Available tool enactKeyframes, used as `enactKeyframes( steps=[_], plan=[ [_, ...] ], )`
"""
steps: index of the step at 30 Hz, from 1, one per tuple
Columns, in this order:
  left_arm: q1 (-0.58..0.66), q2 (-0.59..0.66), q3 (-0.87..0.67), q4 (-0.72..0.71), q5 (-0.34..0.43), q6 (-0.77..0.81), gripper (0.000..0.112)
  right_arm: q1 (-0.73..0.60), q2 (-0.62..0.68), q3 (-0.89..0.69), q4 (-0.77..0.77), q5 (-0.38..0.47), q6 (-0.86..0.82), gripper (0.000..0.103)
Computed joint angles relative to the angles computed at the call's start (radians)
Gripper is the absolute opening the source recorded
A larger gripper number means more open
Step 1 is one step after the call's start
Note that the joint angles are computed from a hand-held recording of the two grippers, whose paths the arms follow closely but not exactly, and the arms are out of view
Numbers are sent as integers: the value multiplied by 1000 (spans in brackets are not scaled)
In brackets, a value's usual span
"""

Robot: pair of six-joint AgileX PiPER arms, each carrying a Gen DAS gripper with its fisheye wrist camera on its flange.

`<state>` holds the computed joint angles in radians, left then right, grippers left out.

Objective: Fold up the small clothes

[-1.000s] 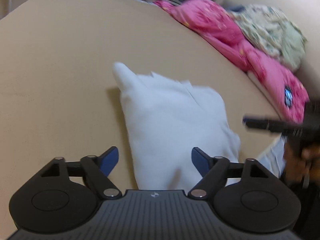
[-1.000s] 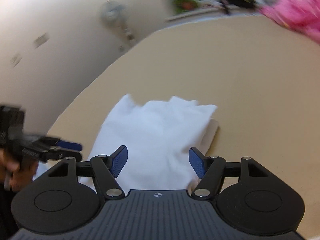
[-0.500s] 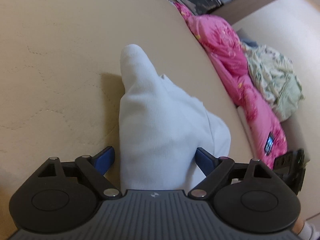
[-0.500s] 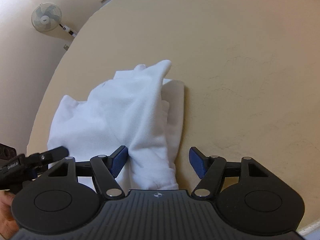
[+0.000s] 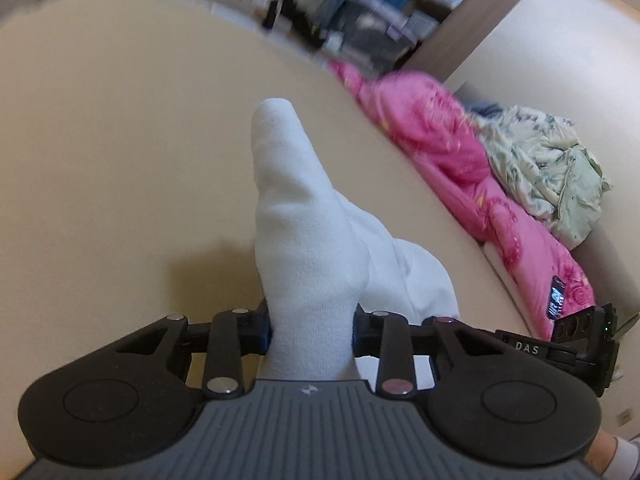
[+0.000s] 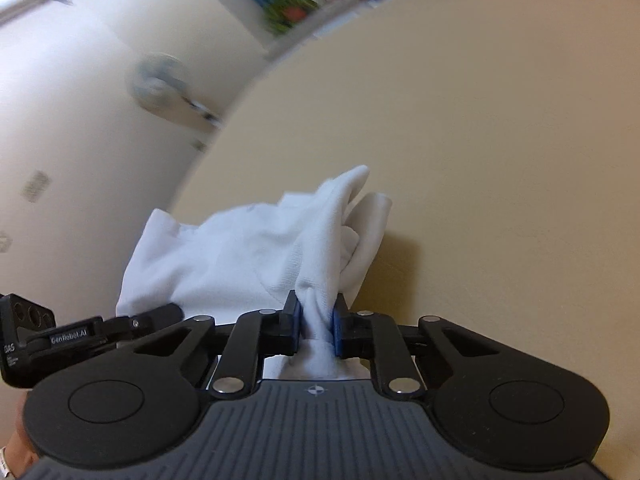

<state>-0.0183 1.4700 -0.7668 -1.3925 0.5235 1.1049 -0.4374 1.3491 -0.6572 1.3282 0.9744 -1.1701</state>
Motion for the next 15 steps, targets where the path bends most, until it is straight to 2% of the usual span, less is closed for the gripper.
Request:
enactKeyframes(
  steps=[3,6,9,11,12,13,14,15],
  plan=[
    [85,-50,-17,68,50,-33,38,108,-3,4,94,-49,-69,15],
    [177,-39,-39,123,99,-72,45,219,27,-9,175,-116,-128,15],
    [200,-15,-56,215,27,-177,53,335,56,-33,222,-274,-183,18],
    [191,-22,-50,358,-74,-303,55,391,43,-50,131,-423,-60,33],
    [193,-40,-40,410,-110,-332,55,419,48,-63,79,-497,3,33],
    [206,-54,-39,431,-107,-334,55,423,43,-65,60,-536,29,33],
    [221,-72,-36,438,-96,-329,55,410,31,-61,77,-535,15,33],
    [241,-94,-32,430,-70,-305,55,385,18,-58,105,-494,-21,33]
  ],
)
